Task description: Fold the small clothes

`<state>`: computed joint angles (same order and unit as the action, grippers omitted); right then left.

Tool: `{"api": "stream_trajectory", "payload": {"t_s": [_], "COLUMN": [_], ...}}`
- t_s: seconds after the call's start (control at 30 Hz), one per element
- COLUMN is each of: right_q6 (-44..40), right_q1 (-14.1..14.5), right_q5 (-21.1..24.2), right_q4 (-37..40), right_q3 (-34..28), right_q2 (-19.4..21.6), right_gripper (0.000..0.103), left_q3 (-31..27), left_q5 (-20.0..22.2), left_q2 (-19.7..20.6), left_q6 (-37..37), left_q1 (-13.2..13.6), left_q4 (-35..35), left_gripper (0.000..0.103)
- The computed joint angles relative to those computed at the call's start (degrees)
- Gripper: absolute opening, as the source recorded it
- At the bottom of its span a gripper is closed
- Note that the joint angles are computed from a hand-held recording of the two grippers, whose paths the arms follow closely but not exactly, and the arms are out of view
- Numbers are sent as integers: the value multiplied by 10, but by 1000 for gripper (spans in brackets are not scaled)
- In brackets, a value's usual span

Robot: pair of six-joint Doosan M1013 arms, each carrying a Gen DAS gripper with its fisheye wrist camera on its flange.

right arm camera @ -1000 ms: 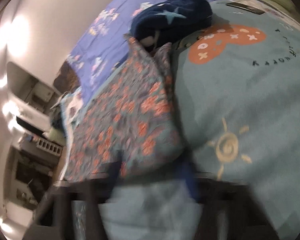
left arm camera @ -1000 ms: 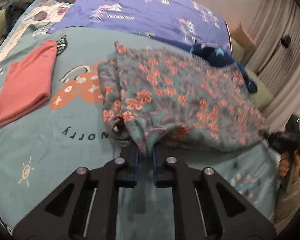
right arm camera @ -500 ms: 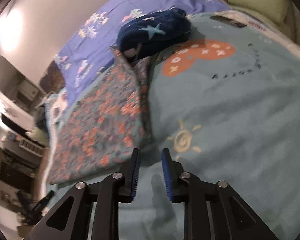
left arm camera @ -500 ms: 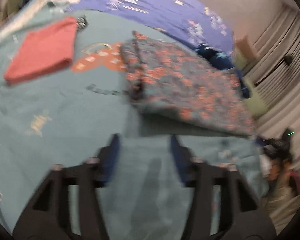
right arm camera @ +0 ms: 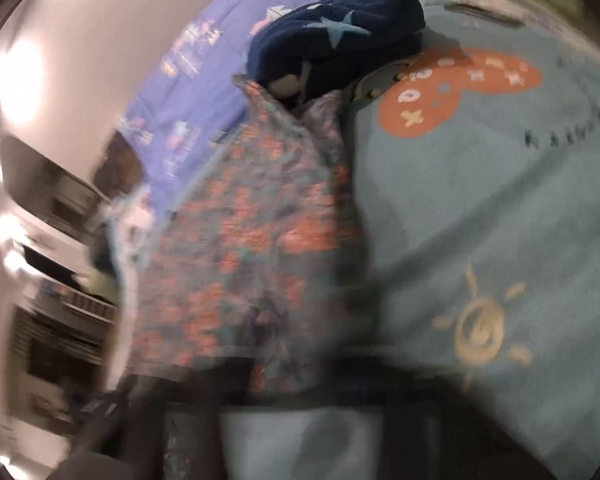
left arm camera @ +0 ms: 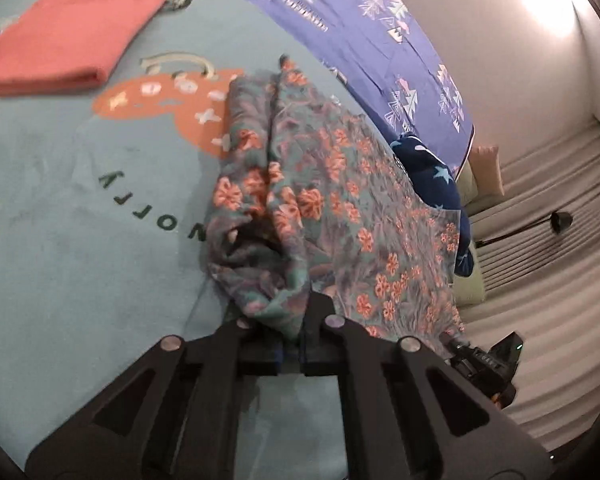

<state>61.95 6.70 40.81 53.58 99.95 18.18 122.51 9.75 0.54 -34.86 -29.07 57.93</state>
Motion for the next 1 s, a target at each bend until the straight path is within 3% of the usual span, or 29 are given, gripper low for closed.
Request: {"api": "stream_trajectory", "payload": {"t_s": [0.07, 0.23, 0.37, 0.57, 0.67, 0.77, 0.83, 0.93, 1.0], "right_q6": [1, -46, -53, -13, 3, 59, 71, 100, 121], "right_q1": [2, -10, -27, -55, -61, -52, -60, -65, -51], "right_q5": [-12, -12, 6, 34, 53, 46, 46, 18, -22], "right_q4": [-7, 9, -14, -67, -106, -190, -192, -220, -265], "right_q3": [4, 27, 55, 112, 124, 126, 128, 131, 132], "right_q2": [-10, -55, -95, -143, -142, -136, -139, -153, -166], "right_gripper": [3, 2, 2, 2, 3, 14, 19, 24, 24], "left_q3": [-14, -32, -29, -14, -17, -23, -22, -20, -17], "left_q5": [60, 104, 149, 185, 217, 241, 257, 286, 296], "left_q2": [-10, -40, -68, -85, -76, -67, -65, -73, -79], "left_q6": [72, 212, 310, 365, 395, 439, 435, 412, 389], "left_q1": [-25, -54, -93, -141, -153, -149, -151, -155, -157], "left_q4": [-26, -110, -188, -266, -283, -334, -339, -328, -309], "left_gripper": [5, 5, 5, 6, 8, 13, 18, 28, 33]}}
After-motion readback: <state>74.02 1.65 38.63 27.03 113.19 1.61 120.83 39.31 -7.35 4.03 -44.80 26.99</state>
